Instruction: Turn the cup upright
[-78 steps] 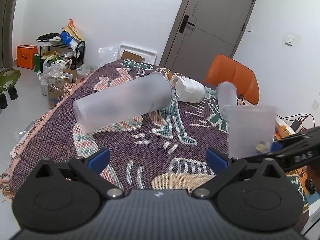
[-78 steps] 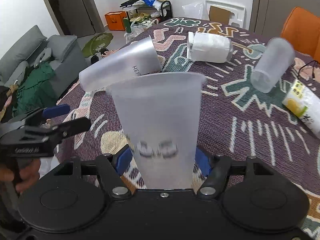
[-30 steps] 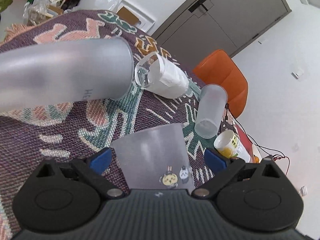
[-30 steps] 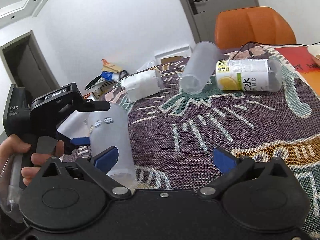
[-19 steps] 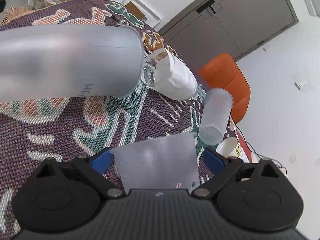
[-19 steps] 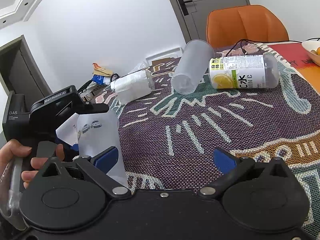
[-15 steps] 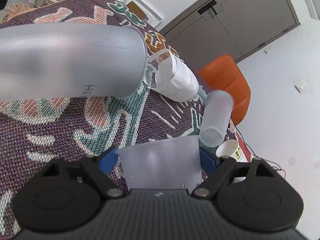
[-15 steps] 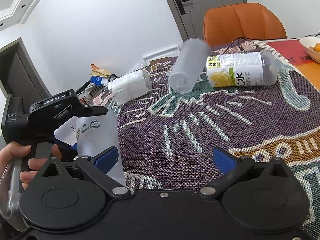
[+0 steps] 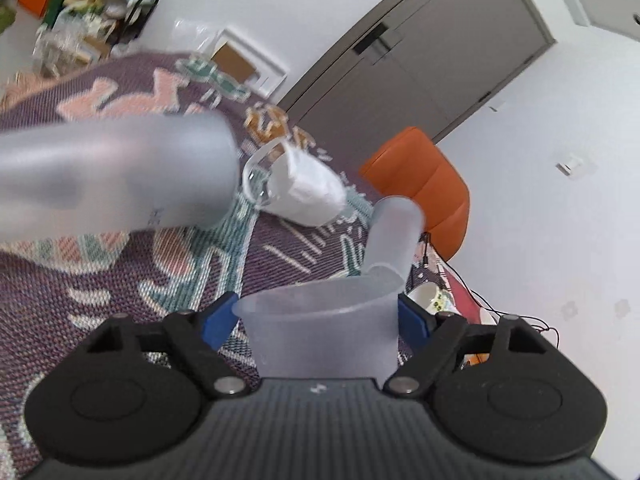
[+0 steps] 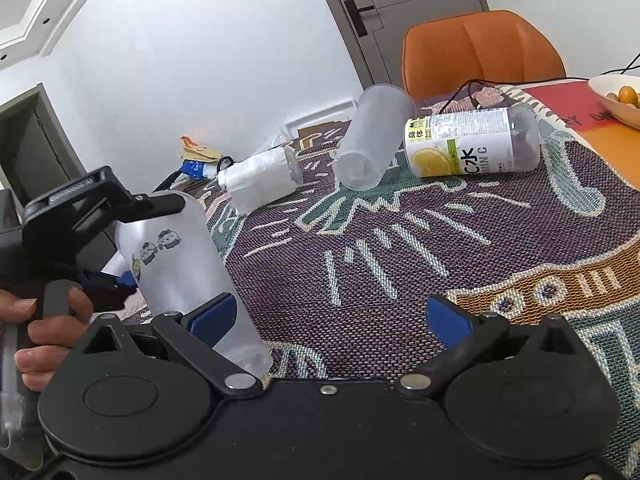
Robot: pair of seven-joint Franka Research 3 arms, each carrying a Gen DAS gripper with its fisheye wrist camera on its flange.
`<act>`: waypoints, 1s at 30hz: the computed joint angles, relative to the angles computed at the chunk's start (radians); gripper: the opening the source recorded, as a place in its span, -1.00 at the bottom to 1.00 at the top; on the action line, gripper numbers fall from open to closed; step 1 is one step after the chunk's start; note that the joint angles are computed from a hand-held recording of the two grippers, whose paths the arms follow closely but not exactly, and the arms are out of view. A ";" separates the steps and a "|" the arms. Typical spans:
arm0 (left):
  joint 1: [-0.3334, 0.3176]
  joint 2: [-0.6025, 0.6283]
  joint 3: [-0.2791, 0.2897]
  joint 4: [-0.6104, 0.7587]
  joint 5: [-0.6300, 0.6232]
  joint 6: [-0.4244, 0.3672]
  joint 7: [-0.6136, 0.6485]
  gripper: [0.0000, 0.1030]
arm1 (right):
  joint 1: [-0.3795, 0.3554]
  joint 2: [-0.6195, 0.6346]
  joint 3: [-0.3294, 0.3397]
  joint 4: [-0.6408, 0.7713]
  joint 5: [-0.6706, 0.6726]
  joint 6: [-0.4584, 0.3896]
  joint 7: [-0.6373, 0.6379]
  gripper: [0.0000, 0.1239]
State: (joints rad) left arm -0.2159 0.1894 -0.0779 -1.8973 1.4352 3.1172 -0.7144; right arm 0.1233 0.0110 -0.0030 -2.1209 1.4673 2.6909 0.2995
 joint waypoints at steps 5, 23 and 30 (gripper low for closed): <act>-0.013 -0.070 -0.033 -0.019 0.130 -0.097 -0.025 0.58 | -0.001 -0.022 -0.005 -0.016 0.035 -0.001 -0.028 0.66; -0.102 -0.123 -0.171 -0.039 0.117 -0.488 0.449 0.62 | -0.001 -0.076 -0.026 -0.086 0.092 0.035 -0.079 0.66; -0.112 -0.119 -0.159 -0.051 0.045 -0.451 0.478 0.76 | -0.007 -0.096 -0.036 -0.107 0.101 0.037 -0.085 0.66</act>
State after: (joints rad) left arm -0.3283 0.0700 -0.2371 -1.9487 1.4803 2.6666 -0.2368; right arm 0.1162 -0.0854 -0.0390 -2.2275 1.5685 2.7275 0.2149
